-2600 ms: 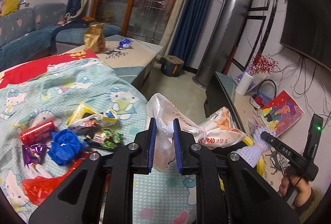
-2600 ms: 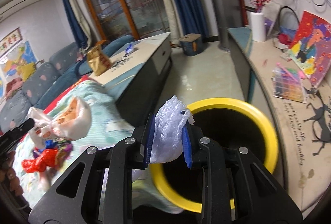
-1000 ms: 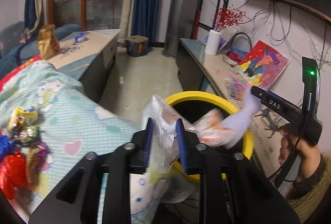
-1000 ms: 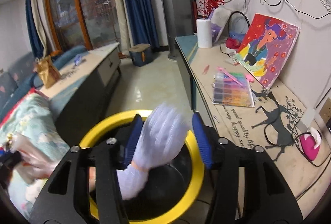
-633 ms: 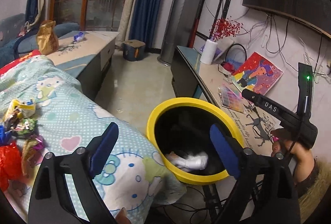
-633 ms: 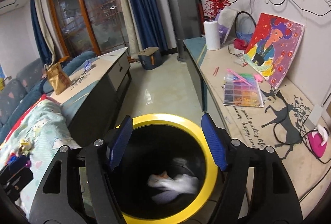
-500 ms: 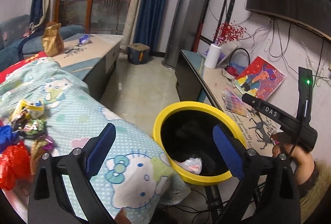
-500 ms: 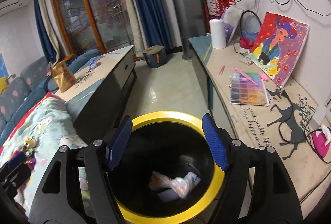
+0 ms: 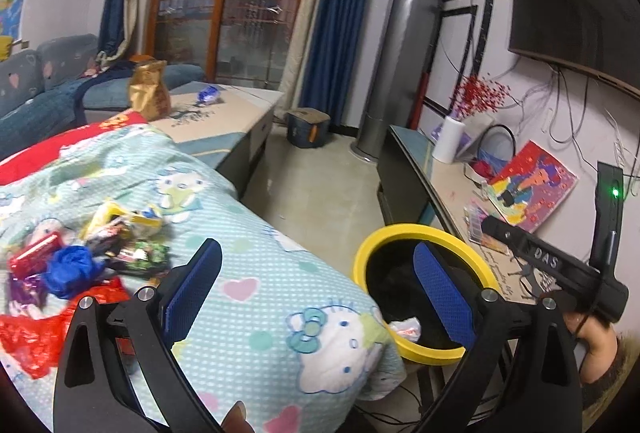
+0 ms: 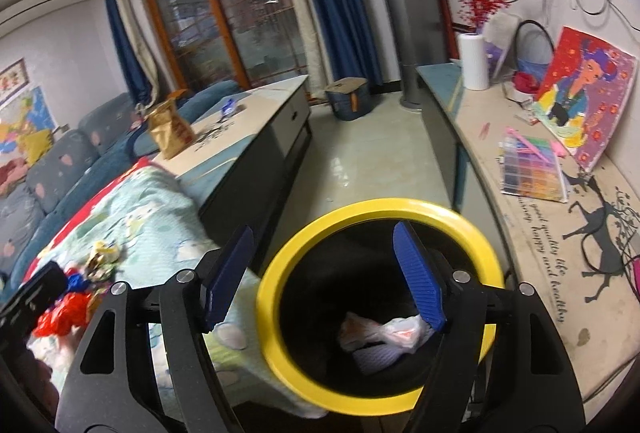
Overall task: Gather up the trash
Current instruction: 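Move both tools back toward the red mesh bag on the bedspread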
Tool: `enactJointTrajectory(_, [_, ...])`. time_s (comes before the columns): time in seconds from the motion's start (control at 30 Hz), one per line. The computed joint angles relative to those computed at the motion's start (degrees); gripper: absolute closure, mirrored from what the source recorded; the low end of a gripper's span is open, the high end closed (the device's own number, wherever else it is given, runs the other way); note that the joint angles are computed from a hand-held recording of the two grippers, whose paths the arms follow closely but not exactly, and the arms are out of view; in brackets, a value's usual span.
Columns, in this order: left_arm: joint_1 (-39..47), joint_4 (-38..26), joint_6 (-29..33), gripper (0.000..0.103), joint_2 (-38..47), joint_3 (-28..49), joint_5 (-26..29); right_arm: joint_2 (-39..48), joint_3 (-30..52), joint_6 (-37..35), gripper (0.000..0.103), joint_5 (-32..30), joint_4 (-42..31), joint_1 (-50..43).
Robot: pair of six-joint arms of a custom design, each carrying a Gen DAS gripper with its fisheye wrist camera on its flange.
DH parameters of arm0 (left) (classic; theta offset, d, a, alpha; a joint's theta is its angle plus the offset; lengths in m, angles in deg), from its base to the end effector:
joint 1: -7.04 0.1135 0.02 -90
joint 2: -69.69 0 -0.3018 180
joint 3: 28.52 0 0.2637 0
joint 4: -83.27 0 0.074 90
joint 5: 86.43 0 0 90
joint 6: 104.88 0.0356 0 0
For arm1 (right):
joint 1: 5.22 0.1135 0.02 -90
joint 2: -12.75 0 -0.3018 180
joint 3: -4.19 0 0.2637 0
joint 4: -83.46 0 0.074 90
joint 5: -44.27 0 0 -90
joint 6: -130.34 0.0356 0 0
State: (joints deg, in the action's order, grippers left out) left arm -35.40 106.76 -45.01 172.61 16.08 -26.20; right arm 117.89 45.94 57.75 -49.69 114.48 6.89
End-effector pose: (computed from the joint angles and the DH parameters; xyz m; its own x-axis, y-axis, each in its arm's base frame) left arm 0.2422 -0.1976 0.1233 -0.5076 -0.1263 -0.8523 0.0349 0.9854 -0.1668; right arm 0.3020 0.0673 0.1104 -0.5792 0.1810 -0.7949 -0.0975 0.9527 0.2880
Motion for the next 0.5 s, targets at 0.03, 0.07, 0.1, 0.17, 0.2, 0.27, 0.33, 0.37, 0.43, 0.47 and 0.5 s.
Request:
enactJointTrajectory(0.03, [0.18,0.06,-0.06,0.009,-0.58,-0.51,-0.35,-0.10,-0.01,-0.09,0.037,-0.21,-0.15,0.54])
enactJointTrajectory(0.07, [0.51,0.28,-0.27,0.009,-1.40,-1.32,-0.73,-0.17,0.06,-0.16,0.037,-0.29,-0.39,1.21])
enactJointTrajectory(0.1, [0.94,0.40,-0.45,0.009,-2.10,-1.95,-0.79,-0.29,-0.01,-0.09,0.037,-0.32,-0.50,2.03])
enactJointTrajectory(0.17, [1.50,0.78,-0.88,0.009,-3.43,-3.36,-1.34,-0.62,-0.02,-0.08,0.037,-0.67,-0.95,3.23])
enactJointTrajectory(0.2, [1.62,0.63,-1.10,0.009,-3.99,-3.78,-1.74,-0.73,-0.06,-0.08,0.037,-0.71,-1.07,3.93])
enactJointTrajectory(0.27, [2.09,0.43,-1.56,0.009,-5.22,-4.80,-2.37,-1.02,-0.33,-0.14,0.037,-0.89,-1.07,5.62])
enactJointTrajectory(0.33, [2.63,0.57,-2.04,0.009,-6.30,-5.86,-2.63,-1.25,-0.46,-0.23,0.037,-1.09,-1.21,6.87])
enactJointTrajectory(0.37, [2.86,0.61,-2.38,0.009,-6.86,-6.42,-3.01,-1.33,-0.54,-0.34,0.037,-1.26,-1.27,7.51])
enactJointTrajectory(0.43, [3.33,0.70,-2.84,0.009,-8.09,-7.53,-3.44,-1.40,-0.47,-0.31,0.037,-1.09,-1.49,9.22])
enactJointTrajectory(0.47, [3.58,0.75,-2.97,0.009,-8.64,-7.99,-3.71,-1.42,-0.50,-0.35,0.037,-1.30,-1.50,9.82])
enactJointTrajectory(0.5, [3.92,0.97,-2.95,0.009,-9.13,-8.54,-3.73,-1.52,-0.64,-0.33,0.037,-1.51,-1.38,10.52])
